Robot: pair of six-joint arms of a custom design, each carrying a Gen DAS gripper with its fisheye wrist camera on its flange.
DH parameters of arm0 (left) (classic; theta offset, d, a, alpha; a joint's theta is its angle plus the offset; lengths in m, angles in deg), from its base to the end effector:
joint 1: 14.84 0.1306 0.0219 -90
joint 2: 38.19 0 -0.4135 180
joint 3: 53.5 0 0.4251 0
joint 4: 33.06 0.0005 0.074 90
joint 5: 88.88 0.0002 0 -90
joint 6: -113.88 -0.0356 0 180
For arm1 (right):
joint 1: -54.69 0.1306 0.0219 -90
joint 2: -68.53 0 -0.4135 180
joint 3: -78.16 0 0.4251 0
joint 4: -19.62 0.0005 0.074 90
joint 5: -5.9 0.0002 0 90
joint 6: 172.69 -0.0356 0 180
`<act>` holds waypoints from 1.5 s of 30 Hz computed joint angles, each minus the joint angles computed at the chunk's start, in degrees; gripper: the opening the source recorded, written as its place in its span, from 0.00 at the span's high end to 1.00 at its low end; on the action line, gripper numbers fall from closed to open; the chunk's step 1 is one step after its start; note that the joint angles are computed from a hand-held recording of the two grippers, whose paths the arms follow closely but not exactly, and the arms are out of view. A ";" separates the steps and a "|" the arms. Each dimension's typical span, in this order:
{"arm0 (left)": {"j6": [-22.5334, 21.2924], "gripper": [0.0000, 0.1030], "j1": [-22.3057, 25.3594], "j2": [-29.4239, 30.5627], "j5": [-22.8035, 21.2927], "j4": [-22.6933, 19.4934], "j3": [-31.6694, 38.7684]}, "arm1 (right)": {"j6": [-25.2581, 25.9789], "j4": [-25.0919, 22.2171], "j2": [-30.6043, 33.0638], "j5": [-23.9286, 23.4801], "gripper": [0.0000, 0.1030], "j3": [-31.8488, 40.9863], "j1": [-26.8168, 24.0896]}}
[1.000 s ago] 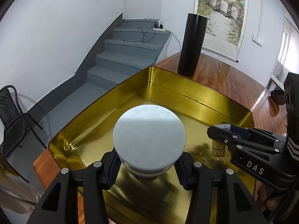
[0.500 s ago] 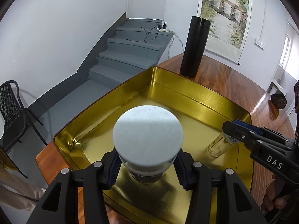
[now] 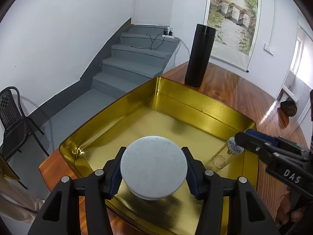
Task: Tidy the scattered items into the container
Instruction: 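Open the right tool to drop the jar while the left tool releases the bottle into the tray, then withdraw both tools from the tray back toward the remaining items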
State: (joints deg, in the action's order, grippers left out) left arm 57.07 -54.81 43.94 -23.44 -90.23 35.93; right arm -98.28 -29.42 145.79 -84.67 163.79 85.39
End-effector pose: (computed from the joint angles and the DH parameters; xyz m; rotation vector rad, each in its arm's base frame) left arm 0.3582 -0.2816 0.5128 -0.0472 2.3415 -0.1001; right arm 0.3735 0.2216 0.5242 -0.3101 2.2976 0.4291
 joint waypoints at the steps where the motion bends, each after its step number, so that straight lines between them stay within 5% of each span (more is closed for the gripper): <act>1: 0.18 0.46 -0.05 -0.08 -0.06 -0.14 -0.01 | 0.05 0.02 -0.09 -0.07 0.63 0.00 -0.06; 27: 3.52 0.37 -3.49 0.34 -9.01 -4.99 3.75 | 0.05 -0.01 -3.54 0.76 0.50 0.11 0.14; 39: 5.45 0.37 -7.08 -0.17 -15.93 -6.96 7.05 | -0.71 -2.19 -5.80 7.55 0.39 -0.34 1.23; 45: 1.74 0.34 -10.81 2.29 -16.38 -5.97 10.67 | -2.76 -5.30 -8.37 15.15 0.27 -1.68 1.30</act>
State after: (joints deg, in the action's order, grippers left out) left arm 58.80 -65.62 46.23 -39.82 -96.20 46.59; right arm -101.04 -34.72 137.42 -69.53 162.12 86.69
